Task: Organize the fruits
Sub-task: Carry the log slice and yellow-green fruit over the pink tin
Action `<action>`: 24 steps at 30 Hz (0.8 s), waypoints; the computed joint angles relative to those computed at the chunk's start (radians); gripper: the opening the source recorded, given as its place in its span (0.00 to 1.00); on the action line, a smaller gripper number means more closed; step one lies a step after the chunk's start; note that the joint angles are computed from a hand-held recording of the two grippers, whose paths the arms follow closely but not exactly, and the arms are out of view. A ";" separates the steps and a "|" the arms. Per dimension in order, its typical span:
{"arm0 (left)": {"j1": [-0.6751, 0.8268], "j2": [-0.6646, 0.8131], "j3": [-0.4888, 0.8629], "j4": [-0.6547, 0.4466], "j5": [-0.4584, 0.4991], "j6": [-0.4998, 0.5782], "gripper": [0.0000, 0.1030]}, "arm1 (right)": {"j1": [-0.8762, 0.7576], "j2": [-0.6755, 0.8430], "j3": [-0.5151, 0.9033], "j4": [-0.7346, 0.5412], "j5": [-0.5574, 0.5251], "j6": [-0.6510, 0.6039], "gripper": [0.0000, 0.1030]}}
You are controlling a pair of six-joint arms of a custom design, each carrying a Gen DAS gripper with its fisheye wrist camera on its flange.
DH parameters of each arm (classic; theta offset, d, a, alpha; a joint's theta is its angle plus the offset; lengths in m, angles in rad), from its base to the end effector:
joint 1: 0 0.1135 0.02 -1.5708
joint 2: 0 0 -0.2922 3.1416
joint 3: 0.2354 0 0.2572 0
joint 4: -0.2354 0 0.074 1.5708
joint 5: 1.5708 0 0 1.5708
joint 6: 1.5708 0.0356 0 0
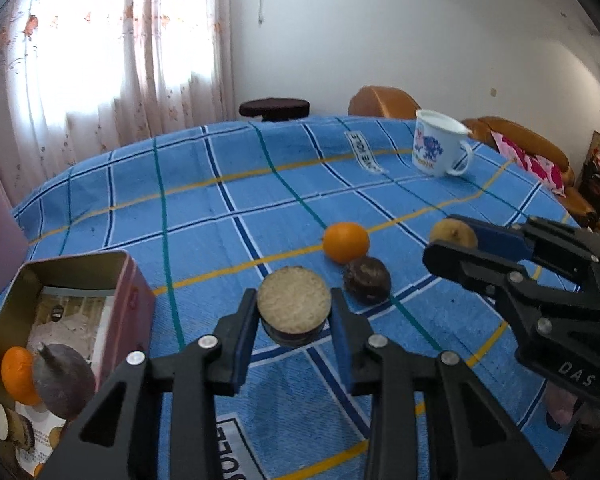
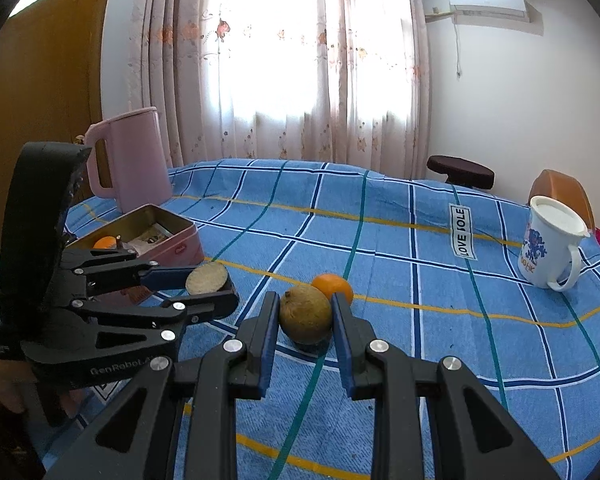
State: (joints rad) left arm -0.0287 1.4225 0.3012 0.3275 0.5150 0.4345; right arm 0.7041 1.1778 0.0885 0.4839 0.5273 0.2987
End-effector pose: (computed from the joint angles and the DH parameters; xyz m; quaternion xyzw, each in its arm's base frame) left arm 0.2125 -0.0236 0.1284 0.2993 0.8489 -0.1570 0.4063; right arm 0.1360 0.0920 0.1299 -0.0537 0.8620 0.0130 0.5039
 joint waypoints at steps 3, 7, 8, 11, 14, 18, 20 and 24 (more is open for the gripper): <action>0.020 -0.015 -0.017 0.031 0.019 -0.015 0.35 | 0.012 -0.016 -0.006 -0.001 0.009 0.001 0.27; 0.037 -0.046 -0.052 0.088 0.031 -0.030 0.35 | 0.020 -0.033 -0.017 0.009 0.015 -0.006 0.27; 0.040 -0.053 -0.059 0.098 0.033 -0.032 0.35 | 0.025 -0.039 -0.021 0.011 0.021 -0.006 0.27; 0.051 -0.073 -0.078 0.128 0.041 -0.041 0.35 | 0.035 -0.052 -0.031 0.021 0.033 -0.011 0.27; 0.067 -0.087 -0.092 0.148 0.054 -0.048 0.35 | 0.047 -0.066 -0.040 0.027 0.048 -0.015 0.27; 0.085 -0.108 -0.114 0.181 0.067 -0.061 0.35 | 0.079 -0.091 -0.051 0.028 0.086 -0.017 0.27; 0.092 -0.126 -0.131 0.201 0.069 -0.069 0.35 | 0.093 -0.097 -0.053 0.030 0.102 -0.020 0.27; 0.128 -0.148 -0.145 0.197 0.111 -0.068 0.35 | 0.108 -0.086 -0.047 0.033 0.116 -0.027 0.27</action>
